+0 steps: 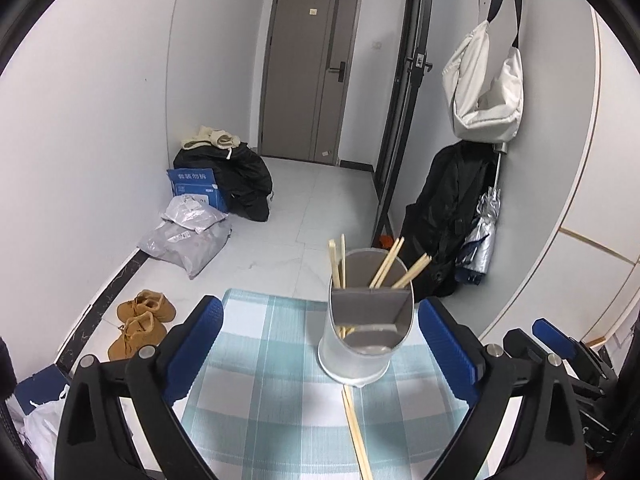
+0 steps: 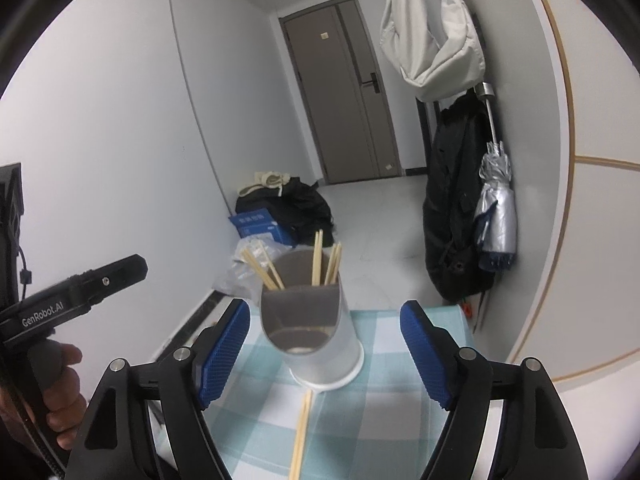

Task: Organize utensils
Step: 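Move both tools down toward the last chopsticks beside the holder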

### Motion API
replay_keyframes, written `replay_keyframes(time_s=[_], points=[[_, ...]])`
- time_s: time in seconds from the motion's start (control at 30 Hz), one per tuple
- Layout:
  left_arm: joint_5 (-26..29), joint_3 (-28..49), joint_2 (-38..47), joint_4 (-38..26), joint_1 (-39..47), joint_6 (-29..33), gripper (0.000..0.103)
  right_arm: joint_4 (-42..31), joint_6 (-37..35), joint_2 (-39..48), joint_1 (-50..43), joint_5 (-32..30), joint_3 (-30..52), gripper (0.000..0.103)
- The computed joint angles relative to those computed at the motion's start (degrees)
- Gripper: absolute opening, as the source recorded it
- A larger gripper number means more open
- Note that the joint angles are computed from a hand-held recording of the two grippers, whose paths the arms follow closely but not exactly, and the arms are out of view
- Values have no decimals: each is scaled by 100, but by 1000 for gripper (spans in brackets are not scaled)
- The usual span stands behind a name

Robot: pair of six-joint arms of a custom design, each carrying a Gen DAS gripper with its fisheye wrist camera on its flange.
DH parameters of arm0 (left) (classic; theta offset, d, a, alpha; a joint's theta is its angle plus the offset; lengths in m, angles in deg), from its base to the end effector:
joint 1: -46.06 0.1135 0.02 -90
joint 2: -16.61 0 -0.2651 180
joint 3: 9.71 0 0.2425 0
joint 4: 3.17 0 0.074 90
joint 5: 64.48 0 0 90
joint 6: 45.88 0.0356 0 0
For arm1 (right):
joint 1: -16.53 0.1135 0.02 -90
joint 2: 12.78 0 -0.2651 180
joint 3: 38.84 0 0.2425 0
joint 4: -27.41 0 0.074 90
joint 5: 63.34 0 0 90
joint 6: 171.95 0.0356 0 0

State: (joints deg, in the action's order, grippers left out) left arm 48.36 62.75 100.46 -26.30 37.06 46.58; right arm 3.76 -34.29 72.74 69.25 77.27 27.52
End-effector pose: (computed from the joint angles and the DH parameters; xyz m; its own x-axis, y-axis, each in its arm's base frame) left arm 0.3113 -0.0633 0.2687 -0.5395 0.1255 -0.8326 0.4836 0.8556 -0.1844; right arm 0.2031 0.2214 0.2326 -0.3966 0.2534 -0.8823 0.1955 0.9624 0.1885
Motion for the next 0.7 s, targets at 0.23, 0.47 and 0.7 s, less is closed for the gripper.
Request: replay_keyframes(time_s=[0.23,0.47,0.7], points=[[-62,-565,4,610,3,-40,96,-185,562,328,163,106,-138,78],[-195,-861,417,988,-74,-143,95,-90,933,755,99,-173,-327,78],[-103,-886,989,1105,3,-94,95,-207,1005,1318,-104,-702,-185,78]])
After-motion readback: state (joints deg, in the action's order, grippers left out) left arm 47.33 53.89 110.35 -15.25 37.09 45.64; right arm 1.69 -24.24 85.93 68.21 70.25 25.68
